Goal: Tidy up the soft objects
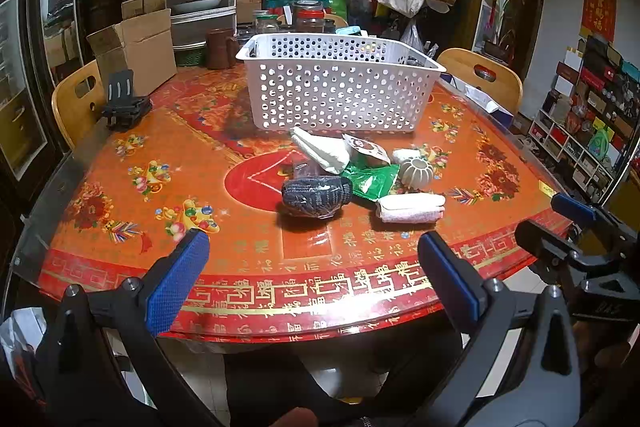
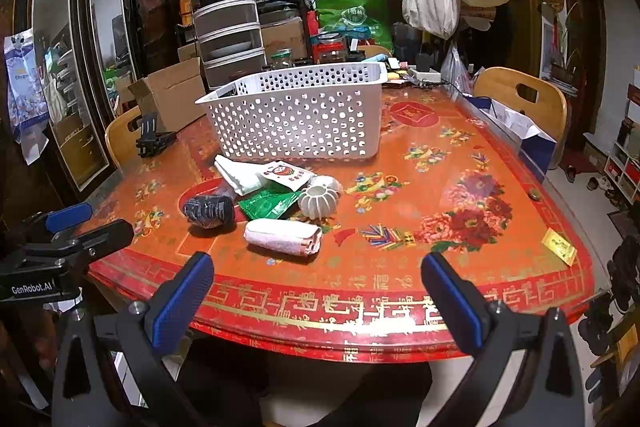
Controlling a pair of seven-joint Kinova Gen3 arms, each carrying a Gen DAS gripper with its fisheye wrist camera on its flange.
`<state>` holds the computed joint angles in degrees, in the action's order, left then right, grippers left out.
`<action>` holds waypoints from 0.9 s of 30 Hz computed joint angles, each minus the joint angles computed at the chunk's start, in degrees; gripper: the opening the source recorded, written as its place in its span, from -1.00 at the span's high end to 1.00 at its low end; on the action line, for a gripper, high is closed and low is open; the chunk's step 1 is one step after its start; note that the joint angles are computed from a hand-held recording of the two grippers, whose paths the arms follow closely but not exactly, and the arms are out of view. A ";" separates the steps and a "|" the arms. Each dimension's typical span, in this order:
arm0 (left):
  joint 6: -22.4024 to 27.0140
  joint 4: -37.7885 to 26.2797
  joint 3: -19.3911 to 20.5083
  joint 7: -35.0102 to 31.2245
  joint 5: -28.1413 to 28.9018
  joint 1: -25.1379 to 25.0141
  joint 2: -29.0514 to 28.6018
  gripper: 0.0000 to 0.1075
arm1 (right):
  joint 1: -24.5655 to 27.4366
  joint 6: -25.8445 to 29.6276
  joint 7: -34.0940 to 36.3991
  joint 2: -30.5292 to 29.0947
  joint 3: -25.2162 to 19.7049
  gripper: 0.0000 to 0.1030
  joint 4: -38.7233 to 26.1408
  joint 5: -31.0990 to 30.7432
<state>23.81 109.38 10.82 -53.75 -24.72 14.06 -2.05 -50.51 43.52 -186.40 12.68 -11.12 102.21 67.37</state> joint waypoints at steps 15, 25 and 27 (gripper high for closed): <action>-0.02 0.02 0.16 0.65 -0.53 -0.04 -0.06 -0.92 | 0.39 -0.48 0.22 -0.32 -0.15 -1.00 0.38 -0.16; 0.06 -0.03 0.13 0.48 -0.39 0.00 -0.08 -0.92 | 0.38 -0.66 0.17 -0.25 -0.10 -1.00 0.42 -0.19; 0.06 -0.02 0.12 0.49 -0.36 -0.01 -0.11 -0.92 | 0.39 -0.68 0.21 -0.12 -0.08 -1.00 0.34 -0.20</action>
